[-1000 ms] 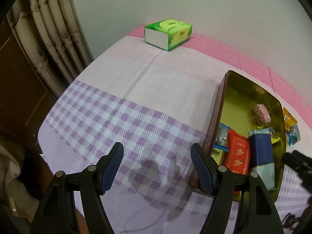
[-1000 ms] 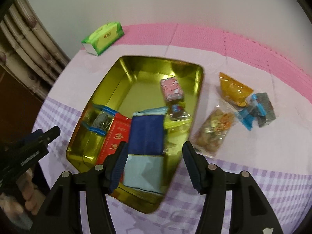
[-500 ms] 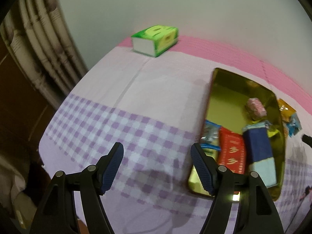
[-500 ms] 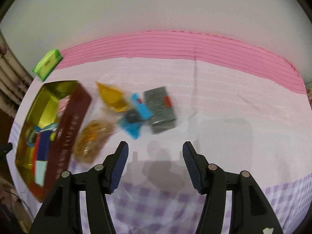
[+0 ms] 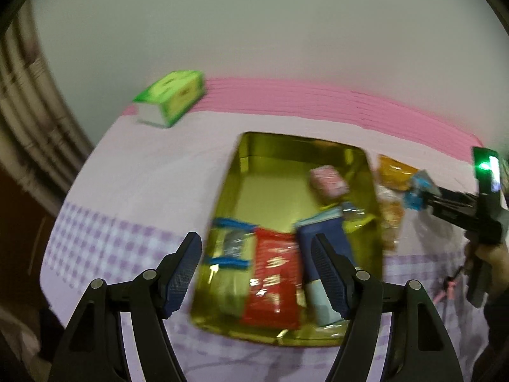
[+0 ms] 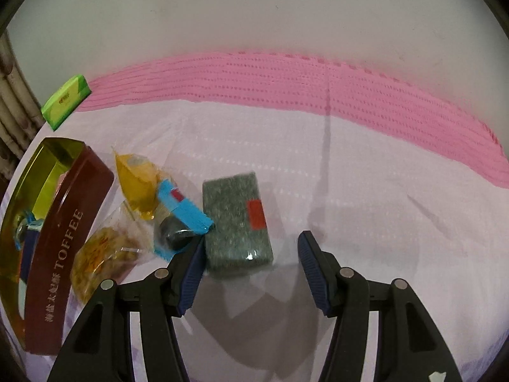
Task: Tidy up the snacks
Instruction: 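Move the right gripper to the grey speckled block and grasp it, then grasp the second clear nut bag with the left gripper while the right holds the grey block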
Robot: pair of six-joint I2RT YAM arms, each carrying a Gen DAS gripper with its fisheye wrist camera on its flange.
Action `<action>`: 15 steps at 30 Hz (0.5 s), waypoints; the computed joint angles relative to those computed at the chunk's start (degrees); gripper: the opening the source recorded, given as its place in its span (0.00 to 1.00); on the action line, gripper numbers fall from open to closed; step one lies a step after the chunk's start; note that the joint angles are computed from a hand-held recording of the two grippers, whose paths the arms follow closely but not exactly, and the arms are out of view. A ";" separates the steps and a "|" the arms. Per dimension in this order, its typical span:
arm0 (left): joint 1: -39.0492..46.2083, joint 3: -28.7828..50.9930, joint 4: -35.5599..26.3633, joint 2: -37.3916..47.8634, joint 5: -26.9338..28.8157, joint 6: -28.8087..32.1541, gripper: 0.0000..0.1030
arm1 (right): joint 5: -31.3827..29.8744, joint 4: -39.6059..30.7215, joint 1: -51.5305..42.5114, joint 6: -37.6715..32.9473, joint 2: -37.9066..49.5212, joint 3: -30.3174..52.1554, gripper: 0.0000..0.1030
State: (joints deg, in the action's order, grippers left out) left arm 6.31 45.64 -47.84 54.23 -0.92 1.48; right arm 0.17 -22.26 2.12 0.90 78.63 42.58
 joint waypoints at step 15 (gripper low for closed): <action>-26.15 10.04 3.19 17.84 -2.45 -10.98 0.70 | -5.33 2.54 -13.96 -6.63 -9.70 -8.19 0.32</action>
